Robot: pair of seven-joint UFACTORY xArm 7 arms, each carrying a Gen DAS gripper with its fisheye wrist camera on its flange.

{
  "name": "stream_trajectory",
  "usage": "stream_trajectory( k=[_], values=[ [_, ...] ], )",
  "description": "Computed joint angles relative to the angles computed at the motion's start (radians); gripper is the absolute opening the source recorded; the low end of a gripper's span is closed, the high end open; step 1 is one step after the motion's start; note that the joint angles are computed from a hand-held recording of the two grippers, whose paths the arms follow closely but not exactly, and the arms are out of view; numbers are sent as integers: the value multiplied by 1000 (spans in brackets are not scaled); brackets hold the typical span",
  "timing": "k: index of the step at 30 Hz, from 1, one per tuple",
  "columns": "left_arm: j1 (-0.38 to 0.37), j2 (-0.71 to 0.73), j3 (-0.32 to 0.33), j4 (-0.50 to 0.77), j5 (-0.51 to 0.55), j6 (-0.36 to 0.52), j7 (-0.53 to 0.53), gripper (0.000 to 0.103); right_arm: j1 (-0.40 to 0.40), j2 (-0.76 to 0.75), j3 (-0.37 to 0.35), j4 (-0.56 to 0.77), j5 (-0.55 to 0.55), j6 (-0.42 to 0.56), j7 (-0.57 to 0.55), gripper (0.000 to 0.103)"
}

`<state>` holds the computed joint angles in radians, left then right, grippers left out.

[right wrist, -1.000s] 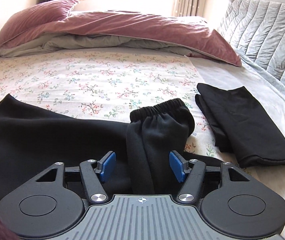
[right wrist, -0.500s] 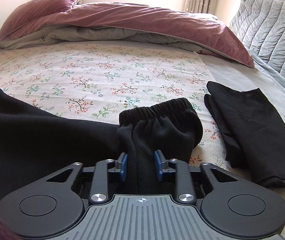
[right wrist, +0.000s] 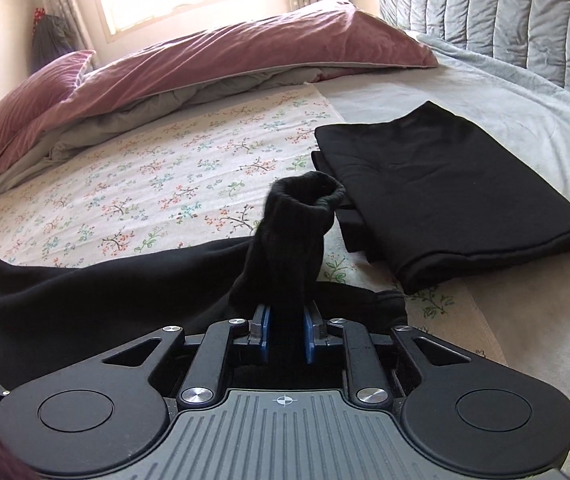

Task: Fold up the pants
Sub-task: 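Grip the elastic cuff with the right tool while the left tool grips the leg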

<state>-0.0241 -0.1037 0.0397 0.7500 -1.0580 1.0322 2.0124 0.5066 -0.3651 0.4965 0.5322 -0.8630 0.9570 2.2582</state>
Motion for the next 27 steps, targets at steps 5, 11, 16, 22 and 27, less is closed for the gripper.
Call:
stream_trajectory(
  k=[5,11,16,22,27],
  values=[
    [-17,-15,-12,-27,-30,-13,53,72,-31,-116,6,-119,-27,-119,156,52],
    [-61,-57,-25,-87,-136,-112,134,55,-110,-157,52,-153,-40,-115,257,42],
    [-81,-60,-22,-90,-231,-146,144,13,-132,-186,79,-140,-98,-102,318,10],
    [-46,-126,36,-85,-335,-56,216,12,-88,-243,90,-99,-52,-37,243,9],
    [-5,-108,56,-55,-205,11,192,12,-39,-219,100,-104,82,-73,177,9]
  ],
)
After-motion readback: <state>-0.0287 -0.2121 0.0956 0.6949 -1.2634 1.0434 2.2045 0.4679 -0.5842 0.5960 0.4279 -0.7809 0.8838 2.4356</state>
